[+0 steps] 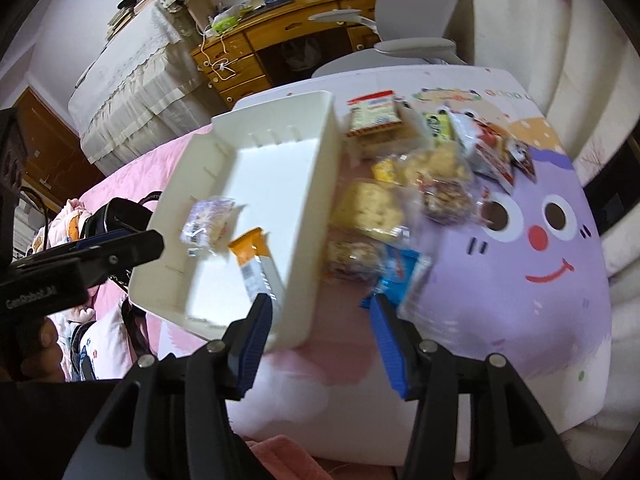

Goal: Organize snacks
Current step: 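Open left tool over the tray while right tool releases the bar inside, then move both tools back over the remaining snack pile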

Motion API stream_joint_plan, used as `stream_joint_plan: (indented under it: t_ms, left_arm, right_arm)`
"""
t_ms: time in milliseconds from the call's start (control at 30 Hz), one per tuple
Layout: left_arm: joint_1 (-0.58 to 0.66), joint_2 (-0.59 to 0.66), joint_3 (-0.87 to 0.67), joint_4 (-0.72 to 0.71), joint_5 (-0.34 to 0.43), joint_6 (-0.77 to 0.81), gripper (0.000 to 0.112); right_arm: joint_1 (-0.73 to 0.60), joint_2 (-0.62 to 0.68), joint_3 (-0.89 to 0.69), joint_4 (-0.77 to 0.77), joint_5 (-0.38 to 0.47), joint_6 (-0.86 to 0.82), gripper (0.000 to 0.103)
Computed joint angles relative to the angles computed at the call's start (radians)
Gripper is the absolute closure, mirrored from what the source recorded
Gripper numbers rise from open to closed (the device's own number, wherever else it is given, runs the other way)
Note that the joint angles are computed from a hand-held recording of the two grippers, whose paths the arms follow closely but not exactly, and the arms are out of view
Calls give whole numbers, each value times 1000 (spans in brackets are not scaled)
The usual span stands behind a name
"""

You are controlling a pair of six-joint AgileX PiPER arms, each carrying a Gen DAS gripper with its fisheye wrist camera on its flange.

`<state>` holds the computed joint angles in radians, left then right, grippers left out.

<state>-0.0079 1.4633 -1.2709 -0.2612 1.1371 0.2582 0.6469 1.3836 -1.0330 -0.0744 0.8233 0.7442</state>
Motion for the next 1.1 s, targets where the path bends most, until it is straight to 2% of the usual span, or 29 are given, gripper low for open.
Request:
stream_joint_plan:
  t_ms: [100,267,367,533,667,833,1100]
  left_arm:
    - [-78,-28,8,43,-8,-95,38]
    - [-225,-40,-3,126,-10,-288,37]
    - [-325,-37,-19,180,-10,-414,32]
    - [-457,5,-64,244,-14,-590,32]
    - [-555,65,-116,291,-11,-718,32]
    - [-631,148,-200,331,-6,-829,29]
    - [-665,341,-433,337,70,-871,29]
  right_arm:
    - [-68,-53,48,58,-11,-86,44]
    - [-214,-121,91,168,20,-303,43]
    - [-320,-149,103,245,48,-460,43]
    - [-516,-173,106,351,120,-742,43]
    - [-696,-166,101,467,168,-996,43]
    - [-861,-128,74,570,219,-1244,43]
    - [-989,-28,16,607,235,-1398,43]
